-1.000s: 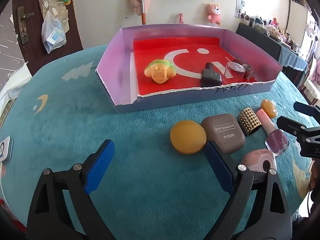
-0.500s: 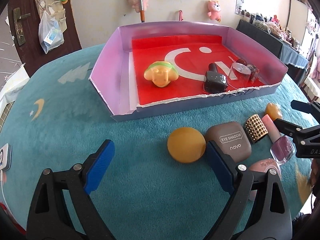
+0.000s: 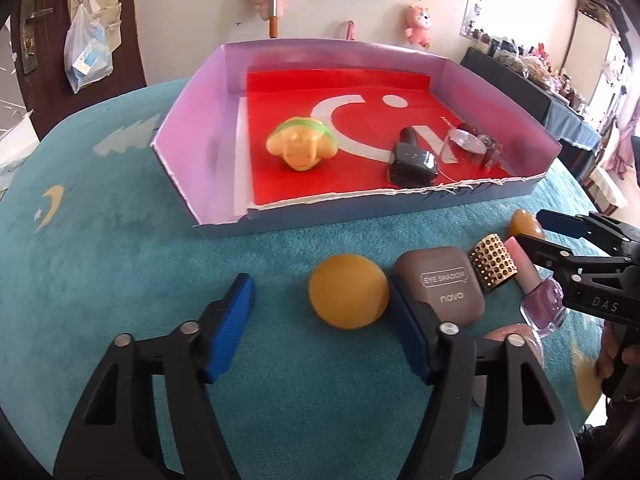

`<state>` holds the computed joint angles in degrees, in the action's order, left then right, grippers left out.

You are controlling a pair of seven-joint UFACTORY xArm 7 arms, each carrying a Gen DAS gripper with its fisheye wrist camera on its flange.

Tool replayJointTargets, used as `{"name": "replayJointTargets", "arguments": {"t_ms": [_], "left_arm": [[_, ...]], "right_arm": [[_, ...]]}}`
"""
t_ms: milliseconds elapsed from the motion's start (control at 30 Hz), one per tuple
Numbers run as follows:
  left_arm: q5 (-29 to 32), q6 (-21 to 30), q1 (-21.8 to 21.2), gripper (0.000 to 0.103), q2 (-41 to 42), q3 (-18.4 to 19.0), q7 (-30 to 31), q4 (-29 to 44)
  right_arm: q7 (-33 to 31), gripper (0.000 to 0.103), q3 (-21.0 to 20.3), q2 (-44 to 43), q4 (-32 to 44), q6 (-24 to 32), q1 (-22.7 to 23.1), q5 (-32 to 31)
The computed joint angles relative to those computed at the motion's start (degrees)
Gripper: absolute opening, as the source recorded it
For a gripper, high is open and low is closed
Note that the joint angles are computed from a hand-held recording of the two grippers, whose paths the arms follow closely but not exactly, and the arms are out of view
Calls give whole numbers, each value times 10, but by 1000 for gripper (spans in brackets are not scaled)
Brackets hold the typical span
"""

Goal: Organize rigid objects
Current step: 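Grasp the orange round sponge with the left tool while the right tool grasps the orange puff, then carry the orange sponge with the left tool into the box while the right tool carries the puff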

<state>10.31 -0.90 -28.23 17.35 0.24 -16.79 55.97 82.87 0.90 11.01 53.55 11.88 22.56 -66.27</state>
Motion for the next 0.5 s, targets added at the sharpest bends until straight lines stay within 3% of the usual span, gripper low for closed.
{"name": "replayJointTargets", "arguments": {"t_ms": [100,133,233,367,500], "left_arm": [[-41,-4,84,36,1,-98,59,-2],[-45,-3,101,36,1,-117,66,-3],[-63,-9,97,36,-2,-117,79,-8],[-83,-17,110,36,-11,-134,96,-17],[-93,-19,113,36,-16,-139,109,-20]], "right_arm": [[0,61,-2,4,3,-12,0,-4],[5,59,-4,4,4,-17,1,-11],[9,40,-11,10,6,-50,0,-19],[47,40,-23,5,11,-47,19,-70],[73,40,-10,-5,7,-50,6,-97]]}}
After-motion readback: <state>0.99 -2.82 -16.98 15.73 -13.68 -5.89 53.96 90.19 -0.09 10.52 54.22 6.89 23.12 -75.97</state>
